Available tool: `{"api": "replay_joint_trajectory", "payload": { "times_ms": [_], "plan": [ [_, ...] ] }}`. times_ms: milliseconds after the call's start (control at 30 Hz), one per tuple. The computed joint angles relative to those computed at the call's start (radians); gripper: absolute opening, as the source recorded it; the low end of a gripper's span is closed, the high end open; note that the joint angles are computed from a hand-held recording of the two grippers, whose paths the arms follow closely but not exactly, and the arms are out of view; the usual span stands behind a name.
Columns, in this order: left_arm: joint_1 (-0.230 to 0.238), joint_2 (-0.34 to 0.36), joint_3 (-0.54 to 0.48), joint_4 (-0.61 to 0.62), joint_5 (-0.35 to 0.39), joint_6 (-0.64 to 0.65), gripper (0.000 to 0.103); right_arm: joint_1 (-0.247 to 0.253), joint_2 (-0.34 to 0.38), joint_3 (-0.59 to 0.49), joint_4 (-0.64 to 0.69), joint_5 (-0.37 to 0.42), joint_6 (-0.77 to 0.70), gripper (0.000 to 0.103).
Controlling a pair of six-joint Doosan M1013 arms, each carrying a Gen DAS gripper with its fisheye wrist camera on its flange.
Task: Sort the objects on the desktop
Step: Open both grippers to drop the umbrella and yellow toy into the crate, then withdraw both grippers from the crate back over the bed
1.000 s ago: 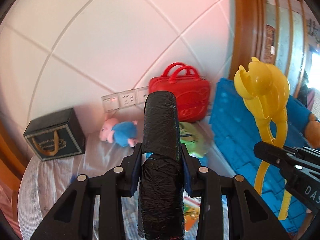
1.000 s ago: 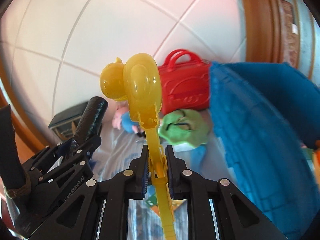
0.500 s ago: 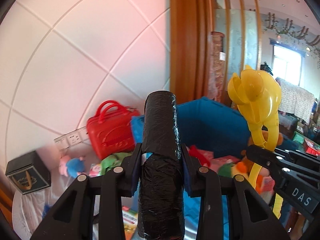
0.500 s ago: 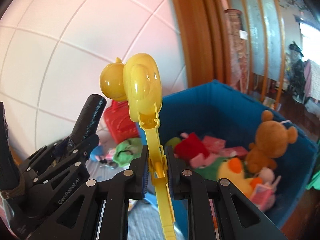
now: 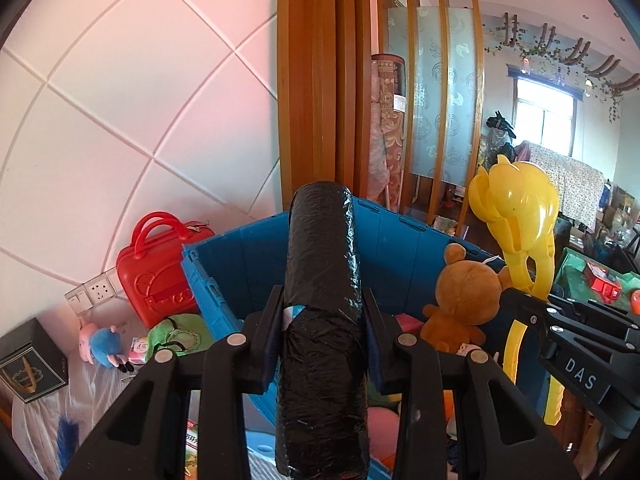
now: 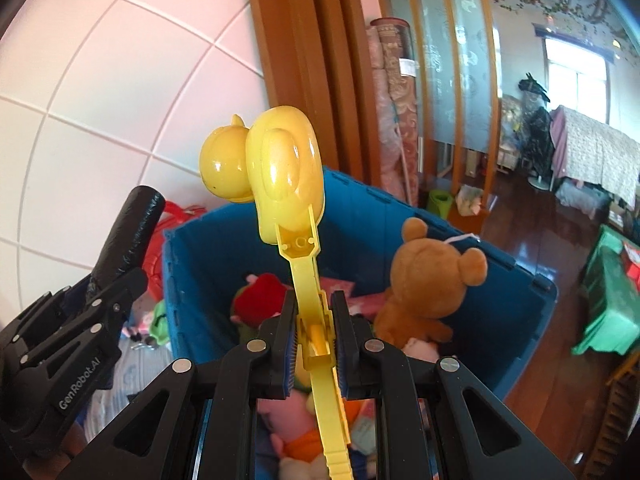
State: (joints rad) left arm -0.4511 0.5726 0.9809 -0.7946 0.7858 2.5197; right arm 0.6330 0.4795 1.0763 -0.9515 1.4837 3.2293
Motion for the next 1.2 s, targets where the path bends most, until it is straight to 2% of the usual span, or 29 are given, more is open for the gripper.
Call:
{"api": "replay_joint_trajectory", "payload": {
  "times_ms": [233, 267, 300, 333, 367, 433, 533, 733, 833, 1033, 1100, 1200],
  "plan": [
    [-0.025, 0.004, -0.011, 0.066, 0.001, -0.051, 0.035, -0.008, -0.021, 0.029, 0.012, 0.019, 0.000, 0.016],
    [-0.029, 0.008, -0.018, 0.088, 0.007, -0.067, 0.035, -0.010, -0.020, 0.029, 0.015, 0.029, -0.002, 0.025],
    [-0.035, 0.011, -0.028, 0.117, 0.020, -0.091, 0.036, -0.015, -0.018, 0.025, 0.028, 0.047, -0.011, 0.038],
    [-0.040, 0.017, -0.038, 0.137, 0.033, -0.103, 0.042, -0.021, -0.019, 0.027, 0.043, 0.049, -0.017, 0.084],
    [-0.048, 0.019, -0.043, 0.169, 0.036, -0.118, 0.049, -0.026, -0.025, 0.036, 0.055, 0.039, -0.017, 0.103],
    [-0.054, 0.020, -0.043, 0.195, 0.030, -0.140, 0.066, -0.027, -0.026, 0.046, 0.050, 0.071, -0.002, 0.102],
    [-0.054, 0.023, -0.043, 0.191, 0.033, -0.153, 0.080, -0.027, -0.047, 0.085, 0.044, 0.051, 0.039, 0.102],
    [-0.048, 0.019, -0.027, 0.195, 0.022, -0.155, 0.080, -0.025, -0.046, 0.091, 0.028, 0.036, 0.042, 0.102],
    [-0.036, 0.015, -0.015, 0.199, 0.002, -0.153, 0.084, -0.020, -0.032, 0.071, 0.012, 0.033, 0.023, 0.102],
    [0.008, 0.014, -0.004, 0.199, -0.027, -0.193, 0.085, -0.014, 0.005, 0.028, -0.010, -0.020, -0.001, 0.102],
    [0.030, 0.011, 0.014, 0.209, -0.069, -0.209, 0.085, -0.007, 0.030, -0.004, -0.026, -0.032, -0.025, 0.102],
    [0.060, 0.016, 0.025, 0.243, -0.094, -0.247, 0.085, 0.005, 0.077, -0.067, -0.053, -0.065, -0.082, 0.102]
  ]
}}
